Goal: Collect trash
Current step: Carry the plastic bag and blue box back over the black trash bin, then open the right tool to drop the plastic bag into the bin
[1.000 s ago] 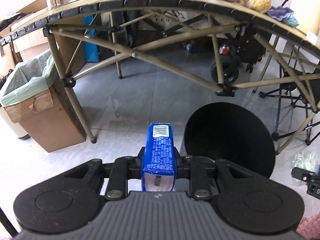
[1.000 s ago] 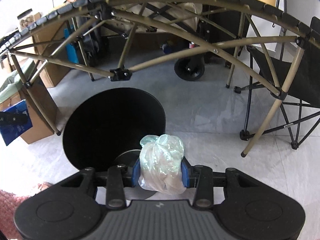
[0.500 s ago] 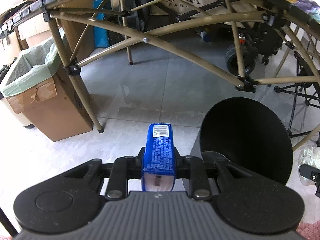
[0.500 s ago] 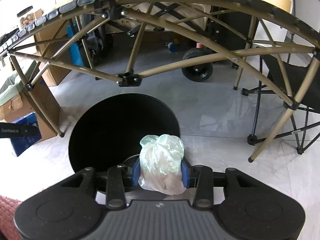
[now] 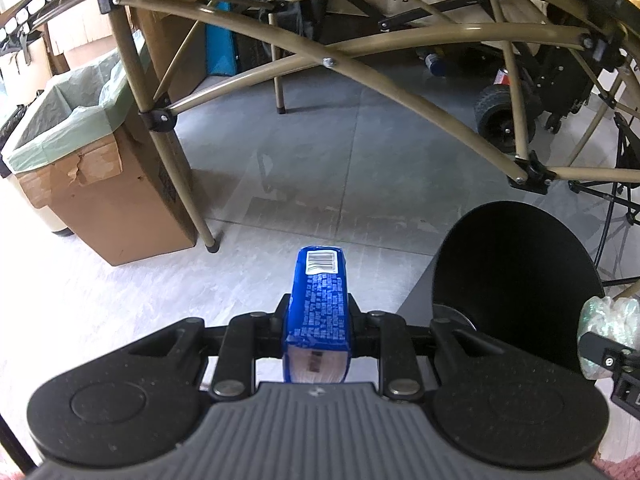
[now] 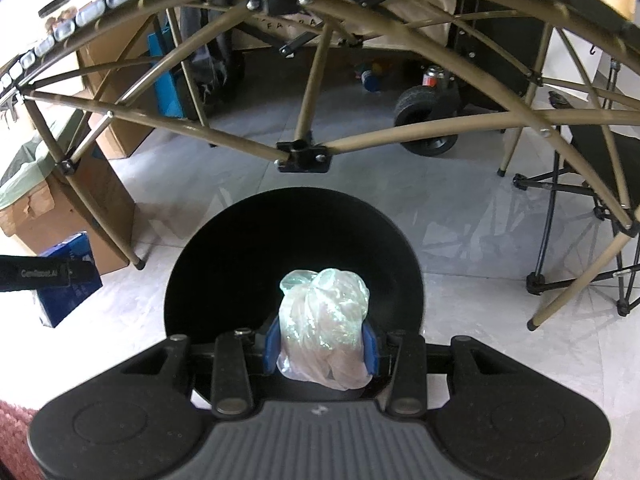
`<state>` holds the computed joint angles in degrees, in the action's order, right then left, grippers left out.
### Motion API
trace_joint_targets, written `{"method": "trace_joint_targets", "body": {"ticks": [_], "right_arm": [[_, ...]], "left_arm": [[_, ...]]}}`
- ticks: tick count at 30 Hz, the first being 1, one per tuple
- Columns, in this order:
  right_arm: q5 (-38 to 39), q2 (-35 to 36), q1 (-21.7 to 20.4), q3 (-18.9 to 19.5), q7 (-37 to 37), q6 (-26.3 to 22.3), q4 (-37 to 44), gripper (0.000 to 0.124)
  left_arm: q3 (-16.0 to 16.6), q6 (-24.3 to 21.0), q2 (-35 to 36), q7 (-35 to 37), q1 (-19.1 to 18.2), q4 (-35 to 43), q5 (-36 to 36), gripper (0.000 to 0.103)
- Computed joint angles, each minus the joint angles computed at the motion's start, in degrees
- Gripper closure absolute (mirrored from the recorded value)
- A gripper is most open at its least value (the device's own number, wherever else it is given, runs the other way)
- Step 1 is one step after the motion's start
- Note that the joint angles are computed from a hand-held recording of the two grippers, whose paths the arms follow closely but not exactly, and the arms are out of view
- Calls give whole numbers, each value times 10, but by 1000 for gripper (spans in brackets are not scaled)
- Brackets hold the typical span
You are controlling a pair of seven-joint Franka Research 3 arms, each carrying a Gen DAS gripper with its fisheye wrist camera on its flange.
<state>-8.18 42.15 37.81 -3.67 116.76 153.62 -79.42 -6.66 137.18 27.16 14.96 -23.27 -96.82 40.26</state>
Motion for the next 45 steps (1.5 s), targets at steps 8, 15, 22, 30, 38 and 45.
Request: {"method": "trace_joint_targets", "body": {"ticks": [8, 15, 22, 30, 38, 45], "right_arm": [[20, 57, -4, 13, -12, -53, 93, 85], [31, 123, -2, 15, -10, -109, 202, 85], [47, 197, -7, 21, -12, -188, 320, 85], [46, 214, 0, 19, -29, -206, 352, 83], [49, 213, -4, 17, -16, -218, 358, 30], [43, 204, -3, 16, -18, -222, 348, 26]], "left_arm": [[0, 4, -3, -2, 2, -4, -2, 79], [-1, 6, -1, 2, 4, -2, -5, 79], [0, 2, 3, 5, 4, 2, -9, 79], [0, 1, 3, 9, 5, 2, -14, 79], [0, -1, 3, 7, 3, 3, -12, 79], [0, -5, 3, 5, 3, 4, -12, 79]]}}
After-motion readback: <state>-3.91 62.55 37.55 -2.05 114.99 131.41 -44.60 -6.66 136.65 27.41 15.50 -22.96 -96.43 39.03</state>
